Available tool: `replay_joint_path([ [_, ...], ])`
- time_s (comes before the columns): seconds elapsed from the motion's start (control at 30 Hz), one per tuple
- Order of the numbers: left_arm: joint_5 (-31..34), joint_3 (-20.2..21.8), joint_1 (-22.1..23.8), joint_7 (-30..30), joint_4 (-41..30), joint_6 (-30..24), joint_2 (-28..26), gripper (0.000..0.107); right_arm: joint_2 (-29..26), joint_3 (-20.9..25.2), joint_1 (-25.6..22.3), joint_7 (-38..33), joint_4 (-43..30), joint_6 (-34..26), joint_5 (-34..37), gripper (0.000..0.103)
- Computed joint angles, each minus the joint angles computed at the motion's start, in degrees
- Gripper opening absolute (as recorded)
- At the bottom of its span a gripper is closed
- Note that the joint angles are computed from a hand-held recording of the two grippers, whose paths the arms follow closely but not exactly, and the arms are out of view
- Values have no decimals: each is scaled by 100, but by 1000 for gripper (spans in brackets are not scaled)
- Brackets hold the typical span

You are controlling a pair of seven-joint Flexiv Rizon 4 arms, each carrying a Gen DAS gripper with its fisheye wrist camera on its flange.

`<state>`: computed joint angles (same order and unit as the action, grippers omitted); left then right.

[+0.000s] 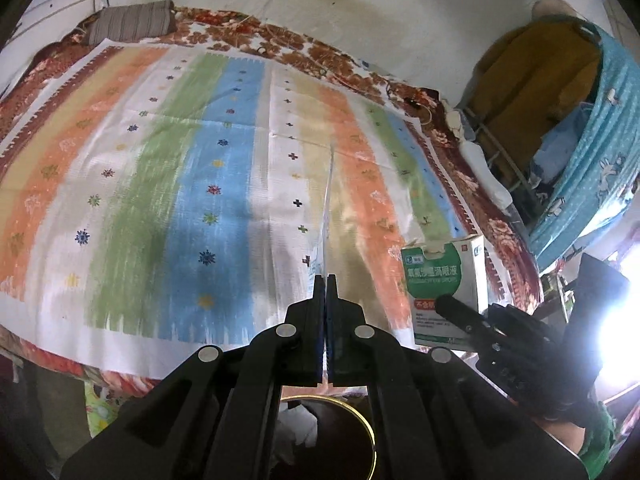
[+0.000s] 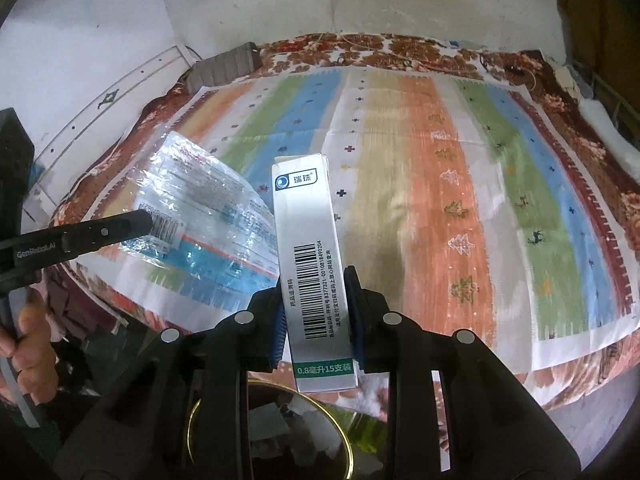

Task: Collect trash
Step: 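Lift and carry the box and packet with both tools over the bin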

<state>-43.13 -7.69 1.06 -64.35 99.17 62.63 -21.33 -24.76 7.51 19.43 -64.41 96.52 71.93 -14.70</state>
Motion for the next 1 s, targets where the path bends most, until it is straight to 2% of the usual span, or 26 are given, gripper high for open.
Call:
replay_joint_path([
  [0.17, -220, -57, -8, 218, 309, 134, 231, 0, 286, 2, 26, 102, 449, 374, -56, 24],
  [0.33, -1019, -161, -63, 865, 764, 318, 581, 0, 499, 177, -53, -28, 762, 526, 73, 24],
  [0.67, -2457, 107, -563, 1991, 1551, 447, 1255, 0, 959, 270, -12, 59, 1507, 1012, 176, 24],
  [1.0, -3160, 417, -1017, 2349, 2312, 463, 1784, 0, 1269, 343, 62, 263, 2165, 1334, 147, 24],
])
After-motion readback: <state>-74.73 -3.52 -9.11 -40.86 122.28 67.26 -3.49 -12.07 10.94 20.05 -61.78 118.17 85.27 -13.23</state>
